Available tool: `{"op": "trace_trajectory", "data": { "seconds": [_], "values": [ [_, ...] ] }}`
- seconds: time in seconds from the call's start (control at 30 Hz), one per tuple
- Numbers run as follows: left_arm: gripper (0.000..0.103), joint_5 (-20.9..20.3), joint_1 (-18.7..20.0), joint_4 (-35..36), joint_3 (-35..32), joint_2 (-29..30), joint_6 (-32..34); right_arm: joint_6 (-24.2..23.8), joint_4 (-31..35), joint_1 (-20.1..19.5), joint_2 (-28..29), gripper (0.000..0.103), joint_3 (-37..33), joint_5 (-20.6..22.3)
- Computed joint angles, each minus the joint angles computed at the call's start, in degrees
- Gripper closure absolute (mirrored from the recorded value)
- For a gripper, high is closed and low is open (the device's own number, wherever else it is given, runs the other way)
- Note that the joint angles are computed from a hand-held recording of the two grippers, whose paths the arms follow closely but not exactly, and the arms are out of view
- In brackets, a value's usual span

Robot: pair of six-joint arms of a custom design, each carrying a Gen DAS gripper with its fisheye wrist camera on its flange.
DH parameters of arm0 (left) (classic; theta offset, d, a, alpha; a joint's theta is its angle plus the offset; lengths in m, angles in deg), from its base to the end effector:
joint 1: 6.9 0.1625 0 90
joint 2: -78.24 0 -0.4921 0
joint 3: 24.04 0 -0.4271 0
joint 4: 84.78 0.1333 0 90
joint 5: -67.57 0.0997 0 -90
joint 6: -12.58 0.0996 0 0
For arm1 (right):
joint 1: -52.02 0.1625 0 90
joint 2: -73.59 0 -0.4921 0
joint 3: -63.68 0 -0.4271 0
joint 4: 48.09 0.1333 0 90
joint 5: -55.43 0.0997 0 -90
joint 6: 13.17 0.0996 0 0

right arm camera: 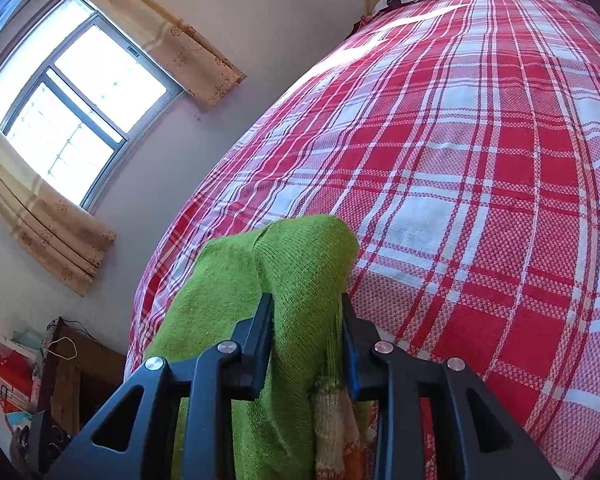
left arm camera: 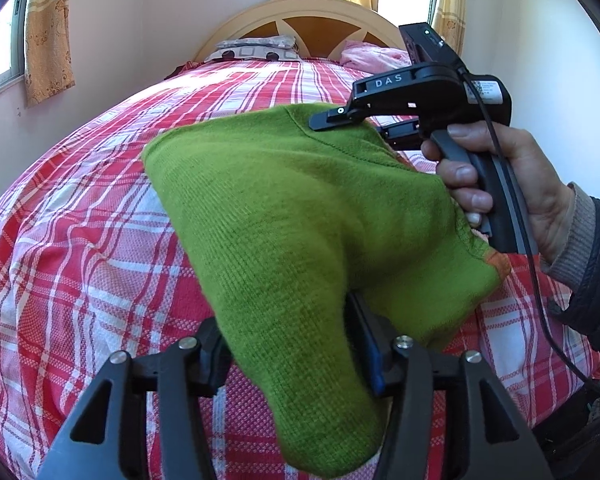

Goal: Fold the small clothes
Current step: 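Lower the folded edge onto the bundle and open the right tool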

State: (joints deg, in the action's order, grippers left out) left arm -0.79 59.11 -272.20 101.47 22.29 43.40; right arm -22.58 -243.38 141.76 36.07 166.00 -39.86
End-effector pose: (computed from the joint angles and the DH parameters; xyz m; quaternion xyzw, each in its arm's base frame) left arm -0.0708 -0.5772 0.1348 0.3987 0.8671 -0.2252 0.1960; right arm 0.1209 -0.7129 0.0651 0.0588 -0.9355 0.3408 0.0723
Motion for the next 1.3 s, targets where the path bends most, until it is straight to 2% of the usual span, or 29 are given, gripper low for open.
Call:
{"op": "trace_trajectory", "data": {
  "seconds": [0.1, 0.23, 0.4, 0.43, 0.5, 0.53, 0.57, 0.63, 0.67, 0.77, 0.83, 0.93, 1.13, 1.3],
  "values": [
    [0.044, 0.3, -0.4, -0.5, 0.8, -1.0, 0.3, -0.1, -0.8, -0.1, -0.6, 0.072, 1.0, -0.2],
    [0.042, 0.1, -0.7, -1.8, 1.1, -2.3, -0.3, 0.7, -1.6, -0.4, -1.9, 0.071, 3.0, 1.9],
    [0.021, 0.4, -0.6, -9.1, -0.8, -0.9, 0.5, -1.1, -4.2, 0.6, -3.1, 0.069, 7.2, 2.1],
    [0.021, 1.5, -0.6, -10.5, -1.9, 0.2, 1.2, -1.4, -4.2, 1.1, -3.2, 0.069, 7.9, 0.6],
    [0.021, 6.1, -0.8, -12.5, -4.3, 3.1, 2.5, -1.8, -3.9, 2.3, -2.9, 0.069, 8.5, -4.3],
    [0.020, 7.8, -0.5, -10.5, -5.6, 4.1, 2.2, -2.3, -3.5, 2.9, -2.5, 0.069, 8.6, -7.7],
    [0.020, 8.3, -0.1, -7.8, -6.6, 4.4, 0.8, -2.7, -4.0, 3.4, -1.9, 0.069, 8.6, -10.9],
    [0.017, 7.5, 0.6, -6.5, -7.1, 5.1, -0.2, -3.6, -6.5, 3.7, -1.1, 0.068, 8.9, -14.1],
    [0.015, 7.7, 0.6, -8.4, -6.9, 5.8, 0.9, -3.9, -8.0, 3.8, -0.7, 0.064, 8.9, -15.4],
    [0.012, 7.3, 1.0, -12.8, -6.5, 7.6, 3.7, -7.4, -10.9, 4.7, 0.8, 0.061, 8.5, -19.3],
    [0.005, 7.4, 1.1, -17.3, -6.1, 8.9, 4.5, -6.3, -11.2, 4.2, 0.7, 0.059, 8.6, -18.7],
    [0.003, 5.9, 1.7, -18.9, -6.3, 9.6, 4.1, -5.1, -12.1, 3.4, 0.7, 0.053, 9.0, -17.6],
    [0.003, 5.3, 1.5, -12.6, -5.2, 5.5, -1.0, -4.7, -17.4, 5.3, 0.8, 0.050, 10.8, -19.4],
    [0.003, 6.0, 0.5, -11.3, -3.9, 3.6, 0.6, -3.6, -18.3, 5.3, 0.8, 0.044, 11.5, -20.4]
  ]
}}
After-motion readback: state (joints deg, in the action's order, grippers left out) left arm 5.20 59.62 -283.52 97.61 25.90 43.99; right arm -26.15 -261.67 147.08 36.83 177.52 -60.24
